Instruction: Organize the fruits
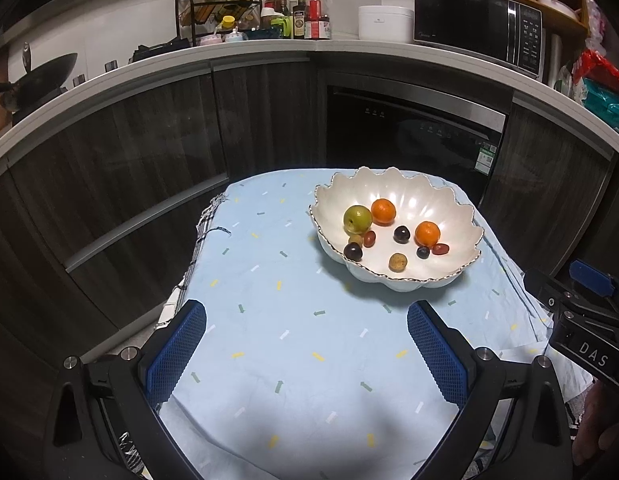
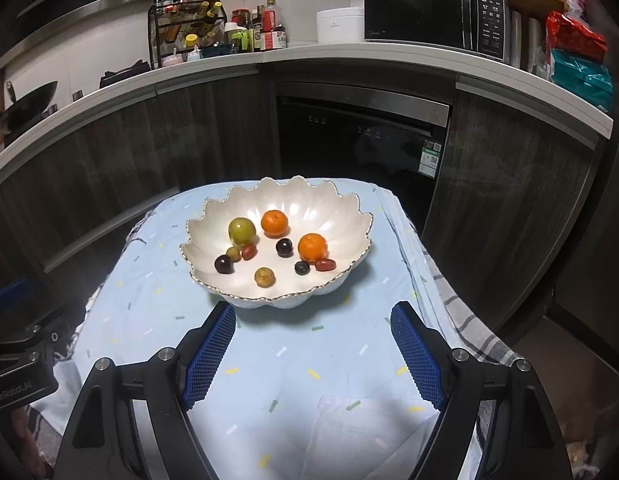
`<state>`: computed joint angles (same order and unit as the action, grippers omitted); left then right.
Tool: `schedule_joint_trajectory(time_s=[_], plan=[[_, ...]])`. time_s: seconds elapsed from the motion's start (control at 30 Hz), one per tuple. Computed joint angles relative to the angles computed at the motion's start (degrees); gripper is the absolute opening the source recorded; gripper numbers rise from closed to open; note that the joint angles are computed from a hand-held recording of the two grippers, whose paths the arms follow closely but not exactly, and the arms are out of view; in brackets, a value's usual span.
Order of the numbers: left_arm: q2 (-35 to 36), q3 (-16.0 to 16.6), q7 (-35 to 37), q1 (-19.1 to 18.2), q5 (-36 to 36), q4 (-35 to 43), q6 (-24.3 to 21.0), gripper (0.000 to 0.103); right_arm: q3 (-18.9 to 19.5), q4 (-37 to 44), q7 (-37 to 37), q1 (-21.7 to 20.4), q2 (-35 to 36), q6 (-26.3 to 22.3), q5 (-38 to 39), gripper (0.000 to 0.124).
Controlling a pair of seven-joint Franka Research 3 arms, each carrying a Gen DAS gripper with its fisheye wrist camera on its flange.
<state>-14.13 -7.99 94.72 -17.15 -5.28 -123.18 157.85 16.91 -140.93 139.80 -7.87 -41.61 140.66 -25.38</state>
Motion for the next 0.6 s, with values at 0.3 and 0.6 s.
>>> schedule_joint_trajectory(time_s=[0.3,0.6], plan=[[0.1,0.0,-0.1,0.1,0.0,0.1,-0.1,0.103,-0.1,-0.1,0.1,0.1,0.0,-0.2,0.1,0.081],[0.2,-0.1,0.0,0.0,0.0,0.1,-0.1,0.103,-0.2,-0.1,0.1,0.2,0.0,-0.3,0.1,0.081]])
